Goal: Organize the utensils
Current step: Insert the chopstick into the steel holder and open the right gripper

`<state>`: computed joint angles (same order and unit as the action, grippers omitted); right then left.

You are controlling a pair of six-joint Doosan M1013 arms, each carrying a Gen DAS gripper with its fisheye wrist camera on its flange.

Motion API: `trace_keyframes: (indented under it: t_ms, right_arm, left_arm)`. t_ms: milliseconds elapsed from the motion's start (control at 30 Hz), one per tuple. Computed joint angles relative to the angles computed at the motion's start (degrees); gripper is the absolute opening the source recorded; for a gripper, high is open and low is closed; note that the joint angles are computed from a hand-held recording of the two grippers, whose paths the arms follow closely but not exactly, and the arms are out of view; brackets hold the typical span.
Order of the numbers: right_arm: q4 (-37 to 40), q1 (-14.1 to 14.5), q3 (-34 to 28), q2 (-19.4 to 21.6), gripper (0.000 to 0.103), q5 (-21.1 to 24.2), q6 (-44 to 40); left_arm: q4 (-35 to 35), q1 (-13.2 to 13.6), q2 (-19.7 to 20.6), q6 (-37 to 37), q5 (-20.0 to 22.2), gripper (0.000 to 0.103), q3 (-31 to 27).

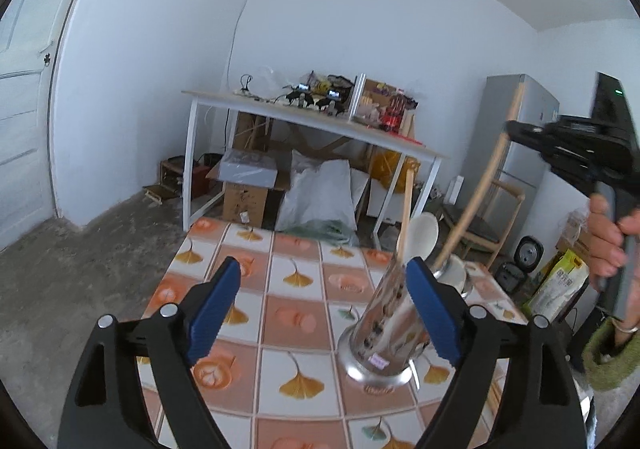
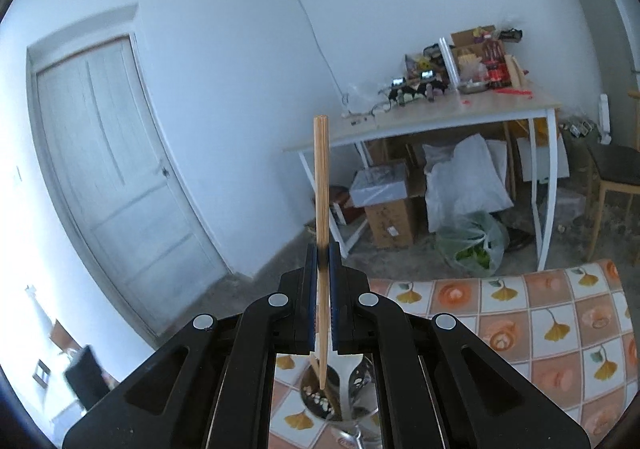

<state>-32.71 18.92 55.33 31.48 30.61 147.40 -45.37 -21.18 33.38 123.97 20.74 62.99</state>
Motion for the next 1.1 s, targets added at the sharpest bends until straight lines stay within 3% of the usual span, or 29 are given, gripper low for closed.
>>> trace_keyframes:
  t_ms: [367, 567, 1000, 1100]
  right_arm:
    - [3.7, 0.9, -4.3, 4.4, 0.004, 5.9, -8.8]
    - [7.2, 1.4, -4.4, 4.8, 0.004, 6.4, -13.5]
    - [9.9, 2.9, -8.7, 7.2, 0.005, 14.0, -24.3]
    - [9.9, 3.0, -8.2, 6.7, 0.008, 13.6, -24.7]
  left_arm:
    - [-0.8, 0.2, -0.1, 0.7, 0.9, 0.083, 0.5]
    - [-0.4, 0.2, 0.0, 0.3, 1.1, 0.083, 0.4]
    - [3.2, -0.2, 0.2, -2.6, 2.1, 0.084, -0.2]
    - [3.9, -0.3, 0.2, -3.0, 2.6, 0.085, -0.3]
